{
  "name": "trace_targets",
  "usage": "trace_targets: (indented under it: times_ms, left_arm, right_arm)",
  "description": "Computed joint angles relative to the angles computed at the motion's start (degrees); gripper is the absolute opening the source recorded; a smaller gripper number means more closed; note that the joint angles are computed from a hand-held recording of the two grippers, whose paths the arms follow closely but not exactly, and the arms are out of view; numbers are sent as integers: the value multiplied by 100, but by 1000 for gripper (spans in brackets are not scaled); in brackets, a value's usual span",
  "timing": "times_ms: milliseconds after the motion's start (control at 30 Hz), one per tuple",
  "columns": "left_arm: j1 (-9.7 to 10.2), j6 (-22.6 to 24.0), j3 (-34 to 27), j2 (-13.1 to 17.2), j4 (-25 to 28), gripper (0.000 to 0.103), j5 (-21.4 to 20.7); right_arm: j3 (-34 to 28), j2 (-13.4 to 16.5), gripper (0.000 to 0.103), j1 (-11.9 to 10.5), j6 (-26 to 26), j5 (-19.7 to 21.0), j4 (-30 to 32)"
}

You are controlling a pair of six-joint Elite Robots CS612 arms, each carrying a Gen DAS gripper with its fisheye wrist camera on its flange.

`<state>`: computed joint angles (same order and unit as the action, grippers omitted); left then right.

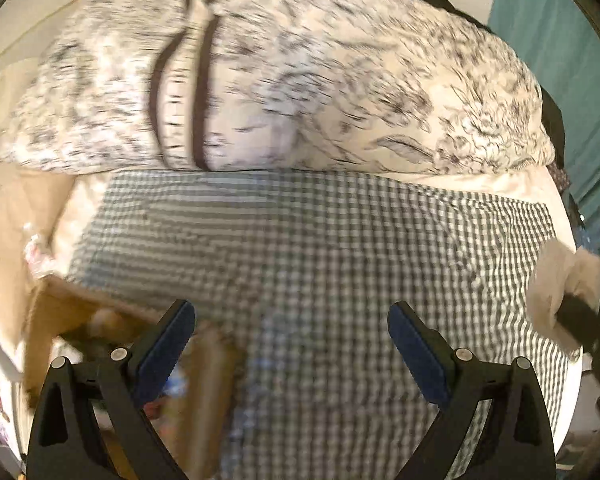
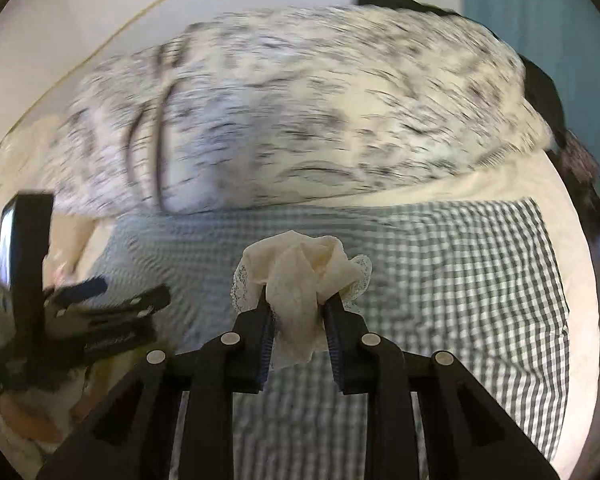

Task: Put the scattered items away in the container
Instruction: 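Carry the white cloth over the box and open the right gripper inside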

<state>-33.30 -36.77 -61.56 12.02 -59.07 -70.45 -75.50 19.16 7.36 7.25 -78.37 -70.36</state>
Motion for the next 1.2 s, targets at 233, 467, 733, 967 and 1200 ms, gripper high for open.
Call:
trace_targets:
  times_ms: [233, 467, 733, 967, 1200]
  left_arm:
    - [176, -214, -1469, 376, 1037, 100, 323]
    - [559, 174, -2525, 751, 1714, 100, 248]
    - [881, 1023, -3055, 1021, 1864, 100, -169]
    - [805, 1200, -3008, 990, 1617, 100, -224]
    - [576, 985, -2992, 1020, 1223, 103, -393]
  right_arm:
    - [-116, -85, 25, 518, -188, 506, 161]
    - [219, -171, 25, 1135, 254, 334, -283]
    - [664, -208, 58, 1683, 1051, -246, -392]
    - [282, -155, 93, 1813, 1358, -1489, -607]
    - [-169, -59, 97, 1720, 1989, -2223, 197]
